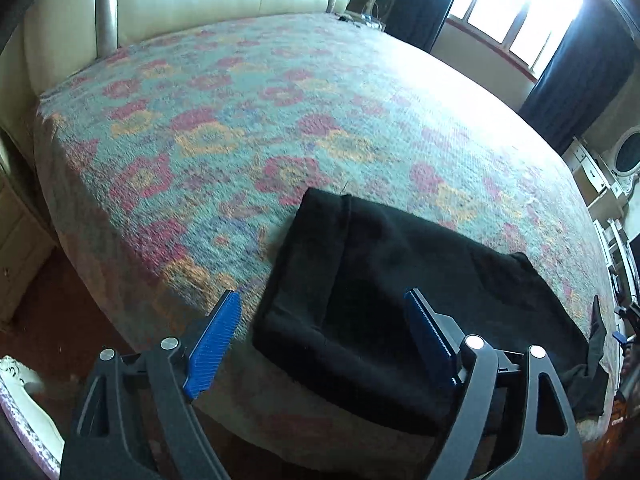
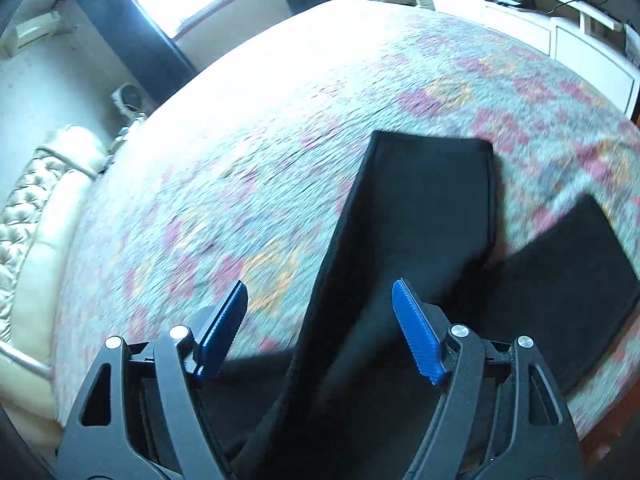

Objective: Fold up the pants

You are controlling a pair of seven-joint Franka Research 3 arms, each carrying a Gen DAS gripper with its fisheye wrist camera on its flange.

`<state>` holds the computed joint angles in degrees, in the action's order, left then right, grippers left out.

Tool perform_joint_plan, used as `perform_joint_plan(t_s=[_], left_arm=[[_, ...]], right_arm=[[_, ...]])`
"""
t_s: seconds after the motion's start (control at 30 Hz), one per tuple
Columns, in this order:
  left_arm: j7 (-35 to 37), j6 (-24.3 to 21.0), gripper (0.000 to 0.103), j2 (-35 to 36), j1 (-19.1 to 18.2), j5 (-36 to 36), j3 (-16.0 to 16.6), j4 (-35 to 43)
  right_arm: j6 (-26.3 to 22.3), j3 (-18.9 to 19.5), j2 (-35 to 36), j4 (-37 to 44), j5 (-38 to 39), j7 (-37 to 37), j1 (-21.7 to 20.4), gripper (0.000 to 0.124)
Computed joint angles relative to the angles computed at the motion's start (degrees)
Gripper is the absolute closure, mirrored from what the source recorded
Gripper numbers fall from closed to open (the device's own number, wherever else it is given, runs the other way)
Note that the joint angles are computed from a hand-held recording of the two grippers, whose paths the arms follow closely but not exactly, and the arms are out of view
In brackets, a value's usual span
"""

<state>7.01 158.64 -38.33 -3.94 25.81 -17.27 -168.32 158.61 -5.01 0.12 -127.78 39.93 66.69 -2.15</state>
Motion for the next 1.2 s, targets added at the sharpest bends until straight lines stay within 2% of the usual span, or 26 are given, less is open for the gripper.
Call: perform_joint_plan(t_s=[0.07, 0.1, 0.2, 0.3, 0.33, 0.37, 0.43, 0.47, 0.5, 0.57, 0.63, 0.67, 0.73, 0.83, 0.9, 0.97, 1.0, 1.07, 1.13, 1.2], left_arm=[[1.3, 1.2, 0.021, 1.7, -0.8, -1.0, 1.8, -0.3], [1.9, 1.1, 0.021, 2.1, -1.3, -1.6, 2.3, -0.2], [2.0, 2.8, 0.021, 2.6, -1.2, -2.6, 2.4, -0.7], [1.9, 2.6, 0.021, 2.9, -0.5, -2.4, 1.3, -0.4], [2.1, 2.2, 0.021, 3.1, -0.5, -2.3, 1.0, 0.0], [2.5, 1.8, 0.021, 3.5, -0.7, -2.3, 1.0, 0.3], [4.1, 1.6, 0.021, 4.3, -2.0, -3.0, 2.2, 0.6], [5.0, 1.9, 0.021, 4.8, -2.8, -3.7, 3.1, 0.6], [5.7, 2.3, 0.021, 5.2, -3.2, -4.3, 3.6, 0.6], [5.9, 1.9, 0.021, 5.3, -3.4, -5.1, 3.4, 0.7], [5.1, 2.6, 0.021, 4.7, -2.4, -4.4, 1.9, 0.5], [4.4, 2.9, 0.021, 4.5, -1.5, -3.6, 0.8, 0.6], [3.1, 3.8, 0.021, 4.6, 0.2, -1.5, -1.3, 1.0], [0.9, 6.5, 0.019, 6.9, 3.7, 3.1, -4.5, 2.3], [2.7, 8.2, 0.017, 10.9, 3.5, 4.1, -2.8, 3.7], [6.0, 8.0, 0.017, 15.0, 1.1, 2.4, 0.4, 5.2], [7.2, 7.4, 0.017, 16.4, 0.1, 1.3, 1.6, 5.7], [6.3, 7.7, 0.017, 16.5, 1.2, 2.7, 0.5, 5.7], [6.7, 8.2, 0.017, 16.3, 0.9, 2.7, 1.0, 5.3], [6.8, 9.7, 0.017, 16.1, 0.9, 2.5, 1.4, 4.5]], right_arm=[[0.4, -0.9, 6.8, 6.9, -14.4, 13.7, 0.5, 0.049], [-1.4, -2.3, 10.4, 11.2, -22.3, 20.7, 1.6, 0.049], [-5.3, -6.1, 17.9, 19.4, -36.9, 33.8, 5.3, 0.049], [-12.3, -7.8, 23.1, 25.5, -44.6, 37.6, 6.3, 0.049], [-13.6, -7.4, 24.0, 26.2, -45.4, 37.0, 5.8, 0.053], [-12.6, -6.8, 23.8, 25.2, -45.0, 36.5, 5.0, 0.059], [-7.5, -3.8, 21.4, 20.9, -38.8, 32.8, 0.8, 0.091], [-5.9, -1.5, 20.2, 19.1, -33.4, 28.4, -2.0, 0.101], [-4.6, 2.7, 18.3, 16.9, -24.0, 20.9, -6.9, 0.119], [-1.6, 7.0, 13.7, 11.5, -8.5, 8.6, -12.5, 0.118], [0.7, 9.6, 7.5, 5.2, 9.3, -7.8, -17.3, 0.118], [1.2, 9.6, 4.1, 2.0, 19.1, -16.7, -19.0, 0.118], [0.1, 6.8, -0.8, -3.5, 30.7, -27.2, -20.3, 0.118], [-4.6, 0.9, -2.0, -8.0, 35.7, -31.1, -21.8, 0.118], [-9.1, -2.4, -0.1, -8.9, 34.8, -29.6, -22.2, 0.118], [-15.6, -5.5, 1.7, -9.0, 40.7, -32.7, -22.7, 0.118], [-16.8, -6.5, 2.1, -8.8, 42.1, -33.7, -22.4, 0.118], [-17.3, -7.6, 2.2, -8.9, 43.6, -34.5, -21.5, 0.115], [-18.1, -8.3, 2.3, -8.7, 43.5, -34.4, -21.0, 0.108], [-19.0, -8.7, 2.9, -8.1, 45.3, -34.9, -20.9, 0.106]])
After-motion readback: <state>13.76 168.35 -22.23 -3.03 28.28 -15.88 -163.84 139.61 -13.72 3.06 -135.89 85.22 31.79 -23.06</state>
